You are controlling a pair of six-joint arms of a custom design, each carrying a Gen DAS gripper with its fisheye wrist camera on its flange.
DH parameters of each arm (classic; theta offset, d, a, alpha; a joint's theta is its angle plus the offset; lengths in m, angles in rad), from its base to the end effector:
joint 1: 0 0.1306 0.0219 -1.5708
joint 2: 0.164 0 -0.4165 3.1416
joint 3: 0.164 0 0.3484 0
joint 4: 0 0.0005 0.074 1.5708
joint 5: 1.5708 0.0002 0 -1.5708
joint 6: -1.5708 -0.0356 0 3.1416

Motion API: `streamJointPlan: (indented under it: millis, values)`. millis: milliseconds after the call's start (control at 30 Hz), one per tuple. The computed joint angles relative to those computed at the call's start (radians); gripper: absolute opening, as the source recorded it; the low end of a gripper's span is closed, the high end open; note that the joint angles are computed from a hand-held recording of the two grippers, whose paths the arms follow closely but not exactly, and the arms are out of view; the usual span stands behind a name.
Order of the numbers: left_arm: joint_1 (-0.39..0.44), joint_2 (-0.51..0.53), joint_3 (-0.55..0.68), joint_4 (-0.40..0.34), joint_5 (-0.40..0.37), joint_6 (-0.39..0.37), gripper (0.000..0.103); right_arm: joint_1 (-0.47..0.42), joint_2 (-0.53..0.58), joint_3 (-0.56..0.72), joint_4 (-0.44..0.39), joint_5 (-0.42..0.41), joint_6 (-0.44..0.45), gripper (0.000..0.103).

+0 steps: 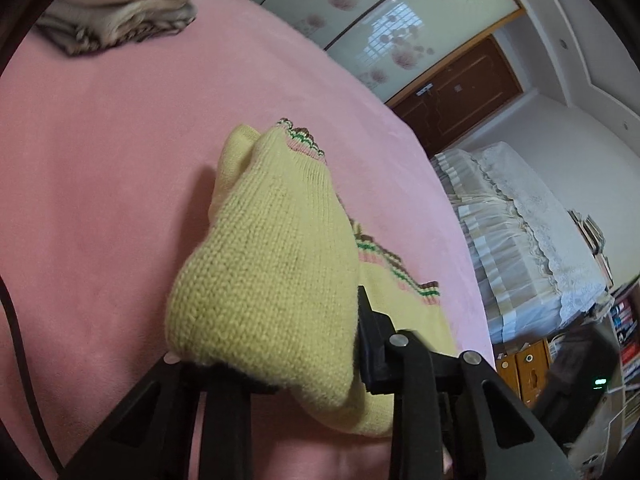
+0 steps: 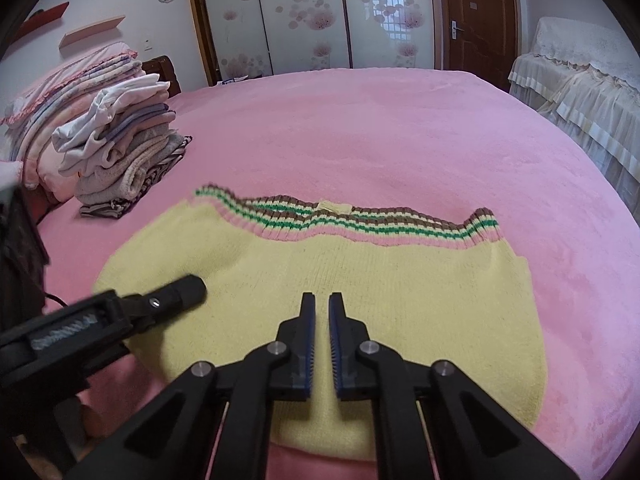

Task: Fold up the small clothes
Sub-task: 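Grasp the cardigan edge with the left tool and lift it, then fold the lifted half over onto the rest with the left tool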

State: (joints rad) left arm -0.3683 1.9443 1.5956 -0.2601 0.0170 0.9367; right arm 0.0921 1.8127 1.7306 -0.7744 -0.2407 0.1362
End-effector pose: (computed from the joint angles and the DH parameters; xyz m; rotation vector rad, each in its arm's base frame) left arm 0.6082 -0.2359 0.3065 -0.6301 2.1933 -0.7385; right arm 0.6013 0.0636 0.4025 -0.3825 2.3818 0.2715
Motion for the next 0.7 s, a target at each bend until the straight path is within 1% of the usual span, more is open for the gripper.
streamJointPlan:
  millis: [67,167,300,467,567,700]
  values:
    - [-0.004,-0.003,0.019,-0.013,0.004,-0.026,0.023,0.0,0.017,0.002,-0.018,-0.004,0.006,0.003]
    - [-0.017,0.005,0.054,-0.037,-0.002,-0.063,0.022,-0.003,0.024,-0.008,-0.016,-0.014,0.012,0.003]
    - [-0.025,0.01,0.081,-0.052,0.009,-0.069,0.02,-0.016,0.042,0.0,-0.03,-0.054,0.003,0.002]
    - [-0.043,0.022,0.13,-0.086,-0.006,-0.11,0.02,-0.025,0.048,0.008,-0.039,-0.078,-0.015,0.002]
    - [-0.056,0.035,0.172,-0.113,-0.018,-0.132,0.02,-0.043,0.058,0.022,-0.055,-0.131,-0.049,0.002]
    - [-0.071,0.049,0.216,-0.129,-0.035,-0.158,0.02,-0.068,0.066,0.047,-0.083,-0.192,-0.079,0.003]
